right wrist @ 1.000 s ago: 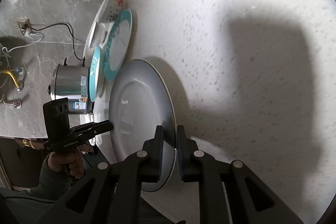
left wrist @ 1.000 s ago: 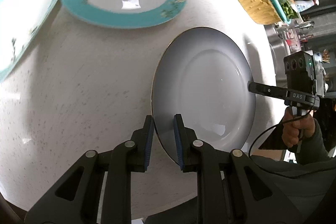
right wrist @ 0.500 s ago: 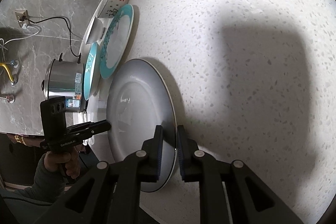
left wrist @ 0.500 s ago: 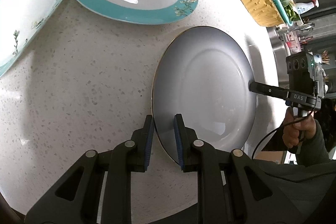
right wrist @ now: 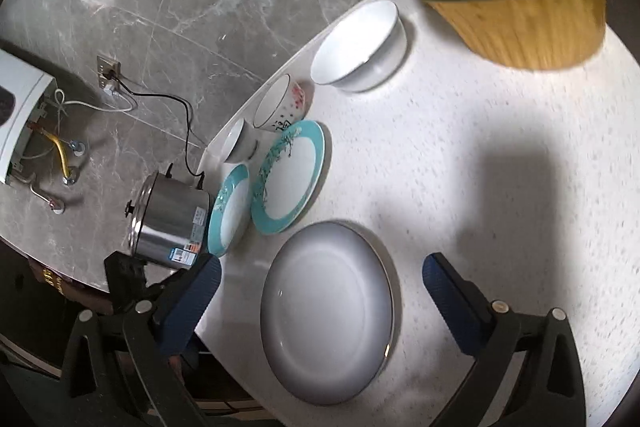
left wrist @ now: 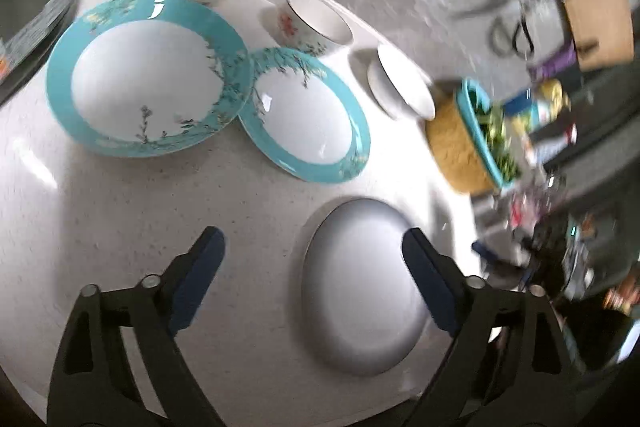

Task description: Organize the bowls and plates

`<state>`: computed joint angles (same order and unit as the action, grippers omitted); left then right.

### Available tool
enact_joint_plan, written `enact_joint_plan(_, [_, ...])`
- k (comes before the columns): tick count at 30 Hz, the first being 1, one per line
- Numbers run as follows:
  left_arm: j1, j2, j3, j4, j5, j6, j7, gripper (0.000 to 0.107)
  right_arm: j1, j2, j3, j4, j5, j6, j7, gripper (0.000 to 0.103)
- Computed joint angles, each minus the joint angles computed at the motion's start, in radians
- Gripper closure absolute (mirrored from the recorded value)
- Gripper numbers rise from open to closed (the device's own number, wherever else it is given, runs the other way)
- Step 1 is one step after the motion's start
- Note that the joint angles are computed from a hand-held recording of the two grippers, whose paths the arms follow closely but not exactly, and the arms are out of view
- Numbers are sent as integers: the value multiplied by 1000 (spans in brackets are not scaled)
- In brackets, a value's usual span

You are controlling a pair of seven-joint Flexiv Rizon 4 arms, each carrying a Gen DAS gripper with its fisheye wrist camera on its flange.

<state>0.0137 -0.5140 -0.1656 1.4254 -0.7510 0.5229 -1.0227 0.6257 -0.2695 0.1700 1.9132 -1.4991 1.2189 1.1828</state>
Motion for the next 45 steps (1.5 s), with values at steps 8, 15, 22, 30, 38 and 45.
enact_joint_plan(8, [-46, -26, 36, -55, 168, -14, -81, 16, 33, -96, -17, -137, 238, 1, -243, 12])
enact_joint_plan(15, [-88, -114, 52, -157, 258, 20, -215, 16, 5, -171, -24, -231, 521, 54, -604, 26])
enact_joint_plan(22, [-107, -203, 45, -267, 312, 59, -334, 16, -80, -293, 16, -296, 717, 209, -880, 44])
enact_joint_plan(30, [-145, -303, 56, -428, 396, 11, -449, 18, -184, -398, 212, -442, 957, 43, -1211, 44])
enact_joint_plan(38, [-153, -366, 53, -529, 412, -46, -518, 25, -209, -484, 299, -649, 1125, -174, -1483, 44])
enact_joint_plan(45, [-149, -419, 37, -604, 398, -60, -537, 26, -194, -498, 264, -669, 1238, -156, -1568, 44])
